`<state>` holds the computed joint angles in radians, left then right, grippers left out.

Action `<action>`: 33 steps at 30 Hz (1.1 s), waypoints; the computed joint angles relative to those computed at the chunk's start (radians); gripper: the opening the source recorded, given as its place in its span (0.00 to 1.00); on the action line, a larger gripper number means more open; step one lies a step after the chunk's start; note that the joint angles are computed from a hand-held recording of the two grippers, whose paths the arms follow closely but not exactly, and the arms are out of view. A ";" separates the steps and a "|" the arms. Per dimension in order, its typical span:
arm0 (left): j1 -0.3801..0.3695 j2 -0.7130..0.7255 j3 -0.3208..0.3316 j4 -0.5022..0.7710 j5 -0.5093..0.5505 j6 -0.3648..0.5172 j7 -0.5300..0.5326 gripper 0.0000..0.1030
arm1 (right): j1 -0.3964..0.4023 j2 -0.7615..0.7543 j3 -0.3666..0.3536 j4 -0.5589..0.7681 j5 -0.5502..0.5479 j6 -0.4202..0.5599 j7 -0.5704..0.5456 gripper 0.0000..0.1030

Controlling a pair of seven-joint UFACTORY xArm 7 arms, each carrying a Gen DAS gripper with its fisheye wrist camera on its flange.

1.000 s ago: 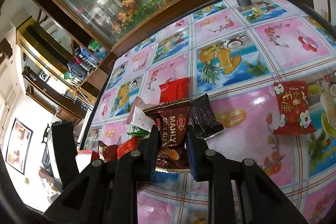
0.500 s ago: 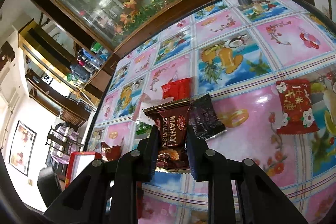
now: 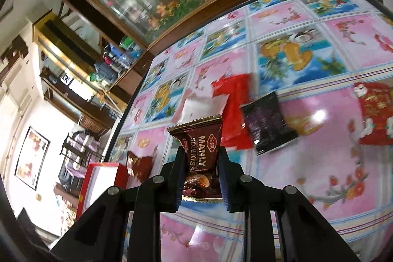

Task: Organize snacks
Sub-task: 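Carry the red packet and chocolate over the white box to drop them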

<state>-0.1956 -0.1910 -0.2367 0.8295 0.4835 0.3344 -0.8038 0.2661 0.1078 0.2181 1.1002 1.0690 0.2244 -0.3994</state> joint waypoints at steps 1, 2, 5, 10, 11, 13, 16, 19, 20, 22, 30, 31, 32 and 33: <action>0.004 -0.040 0.010 -0.027 -0.004 -0.005 -0.001 0.43 | 0.003 0.005 0.007 0.003 0.012 -0.003 -0.020 0.24; 0.020 -0.086 0.013 -0.054 0.006 -0.007 -0.005 0.43 | 0.003 0.010 0.017 0.007 0.043 -0.004 -0.056 0.24; 0.097 -0.228 0.007 -0.129 0.031 -0.020 -0.013 0.43 | 0.012 0.029 0.040 0.027 0.147 0.010 -0.126 0.24; 0.206 -0.393 0.016 -0.221 0.010 -0.029 0.036 0.43 | 0.062 0.041 0.082 0.089 0.407 0.022 -0.368 0.24; 0.226 -0.417 0.018 -0.239 0.004 -0.031 0.046 0.43 | 0.075 0.050 0.085 0.115 0.478 0.040 -0.426 0.24; 0.269 -0.463 0.018 -0.275 -0.007 -0.033 0.061 0.43 | 0.121 0.091 0.089 0.188 0.498 0.066 -0.447 0.24; 0.321 -0.498 0.028 -0.314 -0.039 -0.038 0.086 0.43 | 0.182 0.153 0.103 0.285 0.415 0.068 -0.412 0.24; 0.376 -0.518 0.033 -0.346 -0.072 -0.050 0.100 0.43 | 0.218 0.220 0.138 0.378 0.356 0.084 -0.395 0.24; 0.398 -0.520 0.032 -0.353 -0.080 -0.053 0.103 0.43 | 0.233 0.248 0.149 0.413 0.323 0.091 -0.379 0.24; 0.431 -0.525 0.019 -0.365 -0.090 -0.059 0.105 0.43 | 0.246 0.287 0.168 0.453 0.271 0.091 -0.351 0.24; 0.503 -0.526 -0.017 -0.384 -0.105 -0.050 0.095 0.43 | 0.254 0.418 0.238 0.573 0.099 0.092 -0.260 0.24; 0.510 -0.528 -0.024 -0.385 -0.102 -0.045 0.092 0.43 | 0.251 0.434 0.244 0.590 0.078 0.093 -0.250 0.24; 0.519 -0.520 -0.032 -0.381 -0.098 -0.045 0.085 0.43 | 0.247 0.455 0.253 0.616 0.061 0.098 -0.242 0.24; 0.526 -0.506 -0.039 -0.373 -0.095 -0.046 0.079 0.43 | 0.239 0.479 0.266 0.644 0.050 0.105 -0.237 0.24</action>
<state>0.3305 -0.6972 -0.2755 0.4563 0.3883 0.2885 -0.7253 0.5050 0.5870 0.4840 1.7438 1.1193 0.3298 -0.6361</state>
